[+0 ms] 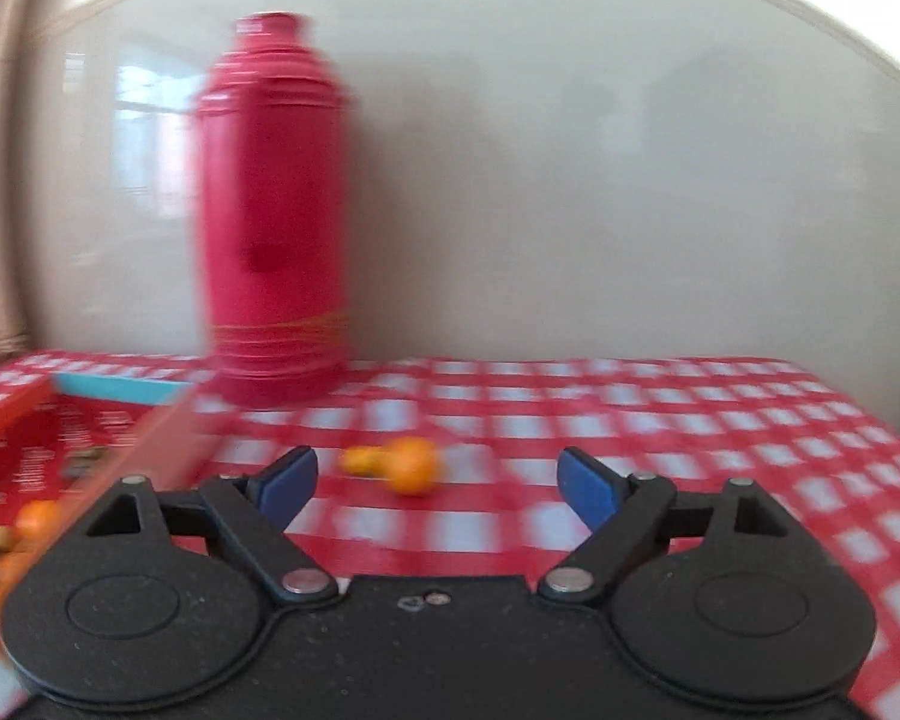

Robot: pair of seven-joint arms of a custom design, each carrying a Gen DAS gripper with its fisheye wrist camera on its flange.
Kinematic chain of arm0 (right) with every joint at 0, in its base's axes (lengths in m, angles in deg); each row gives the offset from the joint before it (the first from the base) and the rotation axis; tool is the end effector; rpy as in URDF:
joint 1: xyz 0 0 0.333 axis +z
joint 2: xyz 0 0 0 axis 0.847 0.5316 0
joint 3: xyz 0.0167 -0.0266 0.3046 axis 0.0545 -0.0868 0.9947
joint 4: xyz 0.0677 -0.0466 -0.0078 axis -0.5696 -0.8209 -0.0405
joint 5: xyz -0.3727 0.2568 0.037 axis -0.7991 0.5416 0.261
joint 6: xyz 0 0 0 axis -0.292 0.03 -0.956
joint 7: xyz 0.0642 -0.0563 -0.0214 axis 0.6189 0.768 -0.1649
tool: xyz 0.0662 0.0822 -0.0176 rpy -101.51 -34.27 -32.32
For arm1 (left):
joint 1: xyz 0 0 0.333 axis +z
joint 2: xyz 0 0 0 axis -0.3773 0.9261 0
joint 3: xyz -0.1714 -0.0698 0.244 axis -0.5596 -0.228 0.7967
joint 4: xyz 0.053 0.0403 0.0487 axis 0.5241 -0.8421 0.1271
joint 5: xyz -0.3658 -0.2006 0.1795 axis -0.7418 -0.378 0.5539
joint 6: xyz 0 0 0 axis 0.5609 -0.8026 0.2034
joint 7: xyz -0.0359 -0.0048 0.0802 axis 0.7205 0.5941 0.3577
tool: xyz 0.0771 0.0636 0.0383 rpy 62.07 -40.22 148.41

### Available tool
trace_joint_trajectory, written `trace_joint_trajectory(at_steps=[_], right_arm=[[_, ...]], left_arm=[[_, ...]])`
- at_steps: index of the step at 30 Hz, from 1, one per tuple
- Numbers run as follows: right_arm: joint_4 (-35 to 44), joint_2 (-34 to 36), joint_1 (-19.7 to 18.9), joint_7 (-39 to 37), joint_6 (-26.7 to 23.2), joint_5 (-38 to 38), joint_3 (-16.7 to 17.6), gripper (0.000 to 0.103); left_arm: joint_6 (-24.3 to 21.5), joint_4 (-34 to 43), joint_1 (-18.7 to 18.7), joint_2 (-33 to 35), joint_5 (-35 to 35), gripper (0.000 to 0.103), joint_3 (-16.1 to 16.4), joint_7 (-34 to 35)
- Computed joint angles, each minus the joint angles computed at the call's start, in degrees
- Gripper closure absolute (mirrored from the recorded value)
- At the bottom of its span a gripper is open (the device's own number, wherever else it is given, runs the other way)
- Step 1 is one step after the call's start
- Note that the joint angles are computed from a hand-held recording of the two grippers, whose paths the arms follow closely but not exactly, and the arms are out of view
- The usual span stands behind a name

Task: Organize fruits
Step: 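Carry the mandarin with the right tool and release it into the box, then grasp a mandarin with the left tool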

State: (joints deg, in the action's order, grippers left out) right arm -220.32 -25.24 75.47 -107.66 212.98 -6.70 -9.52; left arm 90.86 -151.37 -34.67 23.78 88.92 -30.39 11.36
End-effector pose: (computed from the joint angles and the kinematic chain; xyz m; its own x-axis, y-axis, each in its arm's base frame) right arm 0.4570 0.2480 0.4184 -0.4257 -0.9040 0.0394 -0.3001 0.1000 -0.9486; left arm 0.4749 -0.3032 0.4351 0.1142 -0.9931 -0.0248 -0.3312 -0.0145 -0.9435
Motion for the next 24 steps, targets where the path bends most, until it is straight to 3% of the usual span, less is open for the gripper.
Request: trace_joint_trajectory(at_steps=[3, 9, 13, 18, 20, 24], right_arm=[[-1.76, -1.47, 0.08, -0.82, -8.32, 4.0, 1.23, 0.006], [-5.18, -4.27, 0.62, -0.89, -19.67, 8.39, 1.97, 0.006], [-8.53, -7.79, 0.49, -0.32, -21.45, 10.98, 1.0, 0.006], [-10.29, -8.96, 0.05, -0.4, -28.47, 13.29, 2.34, 0.006], [-10.34, -8.15, 0.36, -1.36, -32.52, 13.61, 3.17, 0.006], [-13.16, -10.61, 1.03, -2.35, -30.54, 12.59, 1.35, 0.006]], left_arm=[[4.07, 3.67, -1.14, 2.89, 2.36, 0.004, -0.59, 2.59], [11.25, 15.1, -4.94, 13.0, -0.38, 0.004, -0.43, 10.93], [11.44, 23.43, -9.24, 21.09, -2.86, 0.004, 0.37, 19.46], [11.65, 32.96, -14.56, 30.19, -4.75, 0.005, 2.21, 28.58], [12.34, 36.59, -15.96, 33.55, -7.58, 0.025, 2.88, 33.54], [12.74, 42.38, -17.54, 39.1, -16.05, 0.039, 3.69, 43.48]])
